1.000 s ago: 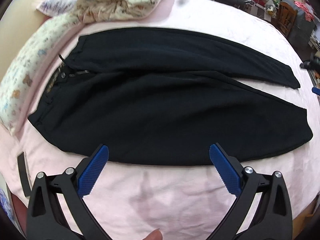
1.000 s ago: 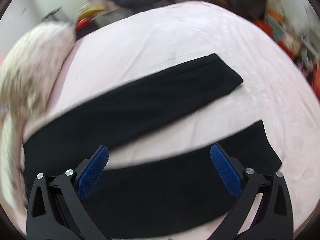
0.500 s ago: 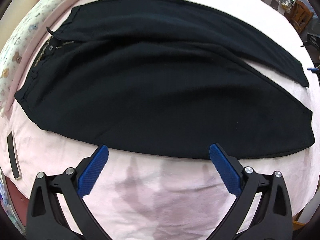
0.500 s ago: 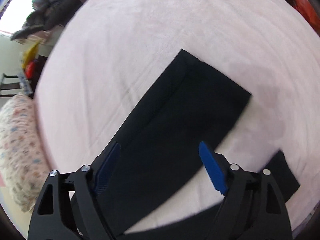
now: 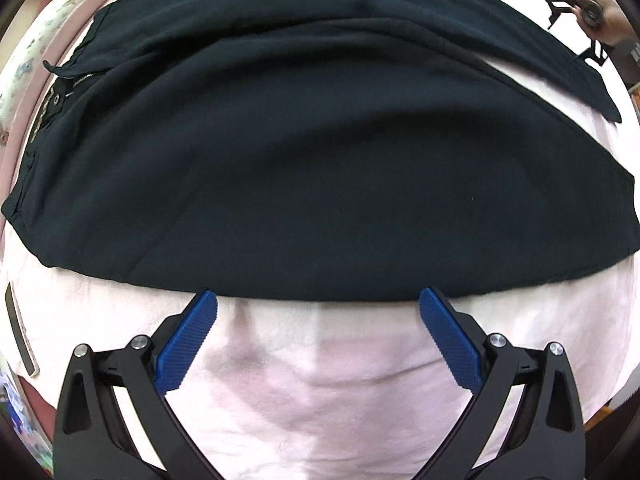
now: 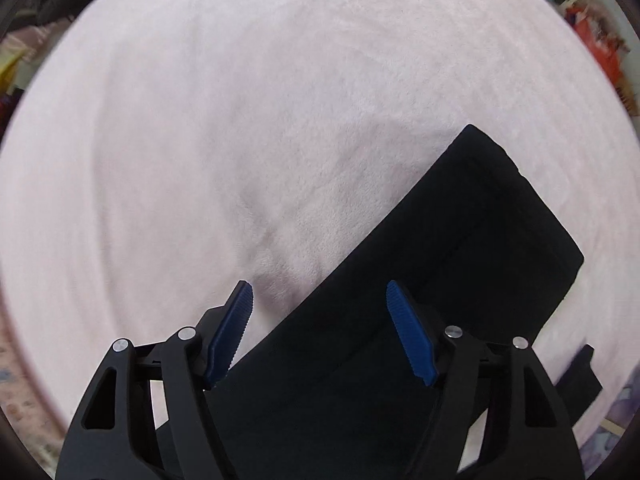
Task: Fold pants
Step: 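Grasp the hem of one black pant leg with the right tool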
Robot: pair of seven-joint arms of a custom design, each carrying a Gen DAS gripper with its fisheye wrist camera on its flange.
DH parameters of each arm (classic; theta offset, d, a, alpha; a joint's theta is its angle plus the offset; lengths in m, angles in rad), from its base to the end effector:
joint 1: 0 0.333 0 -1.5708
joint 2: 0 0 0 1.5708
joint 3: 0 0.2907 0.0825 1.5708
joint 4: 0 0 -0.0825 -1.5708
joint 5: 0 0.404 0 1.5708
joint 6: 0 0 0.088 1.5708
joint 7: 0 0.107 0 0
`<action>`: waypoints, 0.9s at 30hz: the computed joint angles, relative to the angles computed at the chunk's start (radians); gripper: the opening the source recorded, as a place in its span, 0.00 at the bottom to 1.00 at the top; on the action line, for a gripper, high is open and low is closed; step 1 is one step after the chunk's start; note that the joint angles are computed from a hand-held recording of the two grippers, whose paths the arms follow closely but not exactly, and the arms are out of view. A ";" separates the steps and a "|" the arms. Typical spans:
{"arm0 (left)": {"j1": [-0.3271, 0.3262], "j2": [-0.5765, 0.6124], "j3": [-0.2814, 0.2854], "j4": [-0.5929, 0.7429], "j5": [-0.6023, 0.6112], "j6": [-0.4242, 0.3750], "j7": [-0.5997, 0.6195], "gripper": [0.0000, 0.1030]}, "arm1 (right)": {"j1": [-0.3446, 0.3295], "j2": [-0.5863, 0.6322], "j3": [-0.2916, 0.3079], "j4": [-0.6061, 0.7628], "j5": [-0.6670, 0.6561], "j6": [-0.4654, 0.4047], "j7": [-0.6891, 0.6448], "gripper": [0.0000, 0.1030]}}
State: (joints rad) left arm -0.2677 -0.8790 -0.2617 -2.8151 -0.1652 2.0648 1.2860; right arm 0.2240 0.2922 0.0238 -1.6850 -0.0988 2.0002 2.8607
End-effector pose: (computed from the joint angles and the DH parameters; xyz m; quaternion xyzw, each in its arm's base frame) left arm 0.2960 -0.1656 0.4114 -0.6719 0.7379 -0.0432 0.0473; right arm 0.6387 0.1543 0.3990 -0.2798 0.9591 -0.0419 0.0109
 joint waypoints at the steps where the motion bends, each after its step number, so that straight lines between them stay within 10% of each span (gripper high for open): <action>1: -0.002 0.001 0.005 -0.001 -0.002 -0.002 0.005 0.98 | 0.004 0.016 0.000 0.022 -0.010 -0.024 -0.001 0.70; 6: 0.008 0.013 0.010 0.001 -0.002 0.007 0.016 0.98 | 0.036 0.100 -0.001 0.146 -0.082 -0.176 -0.059 0.57; 11: 0.018 0.034 0.011 0.014 -0.003 0.018 0.018 0.98 | 0.034 0.029 -0.003 0.045 -0.087 -0.126 -0.044 0.46; 14: 0.021 0.036 0.015 0.029 -0.003 0.018 0.025 0.98 | 0.026 -0.002 -0.003 0.007 -0.071 -0.124 -0.033 0.23; 27: 0.058 -0.092 0.059 -0.021 -0.059 0.017 0.055 0.98 | -0.047 -0.538 -0.012 -0.729 0.100 0.566 0.060 0.06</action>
State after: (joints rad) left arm -0.2095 -0.9709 -0.2026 -2.8363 -0.2239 2.0818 1.3409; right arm 0.1774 -0.2457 0.0119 -2.4137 0.0009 2.5662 2.9209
